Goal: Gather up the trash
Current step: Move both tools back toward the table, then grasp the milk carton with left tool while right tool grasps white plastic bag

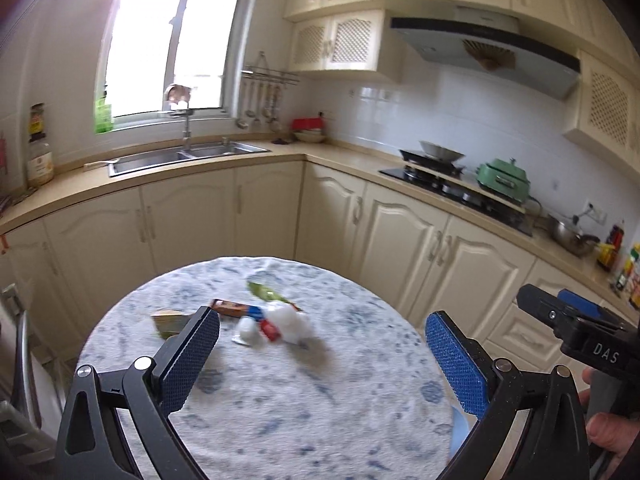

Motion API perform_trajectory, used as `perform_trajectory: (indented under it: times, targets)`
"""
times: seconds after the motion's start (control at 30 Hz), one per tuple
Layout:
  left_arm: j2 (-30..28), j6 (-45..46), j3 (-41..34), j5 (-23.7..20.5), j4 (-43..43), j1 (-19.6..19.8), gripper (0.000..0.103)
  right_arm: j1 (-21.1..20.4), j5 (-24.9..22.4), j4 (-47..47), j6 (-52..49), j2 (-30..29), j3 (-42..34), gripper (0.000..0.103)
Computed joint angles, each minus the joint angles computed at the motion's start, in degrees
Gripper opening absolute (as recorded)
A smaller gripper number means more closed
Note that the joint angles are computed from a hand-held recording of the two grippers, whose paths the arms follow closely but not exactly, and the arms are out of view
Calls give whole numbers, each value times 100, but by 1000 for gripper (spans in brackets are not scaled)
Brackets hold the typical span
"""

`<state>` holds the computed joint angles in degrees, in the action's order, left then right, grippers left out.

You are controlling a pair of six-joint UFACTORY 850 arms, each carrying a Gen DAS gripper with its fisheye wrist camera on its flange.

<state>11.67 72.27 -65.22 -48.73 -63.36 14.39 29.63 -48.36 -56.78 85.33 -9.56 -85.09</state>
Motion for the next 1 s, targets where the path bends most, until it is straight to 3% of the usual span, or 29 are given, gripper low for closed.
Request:
perform_trajectory:
  times: [0.27, 0.37, 0.7, 1.0]
  targets:
    - [83, 104, 37, 125, -93, 623, 102, 211, 314, 151, -507, -559, -657, 103]
    - [-1, 25, 4, 289, -20, 660, 102, 223, 463, 324, -779, -794, -891, 103]
    - [-1060, -872, -719, 998, 842, 209, 102, -106, 864, 1754, -2376, -1971, -1950, 103]
    - [-2554, -2290, -1950, 1477, 2127, -441, 102, -564, 682, 3422, -3975, -3416, -3362, 103]
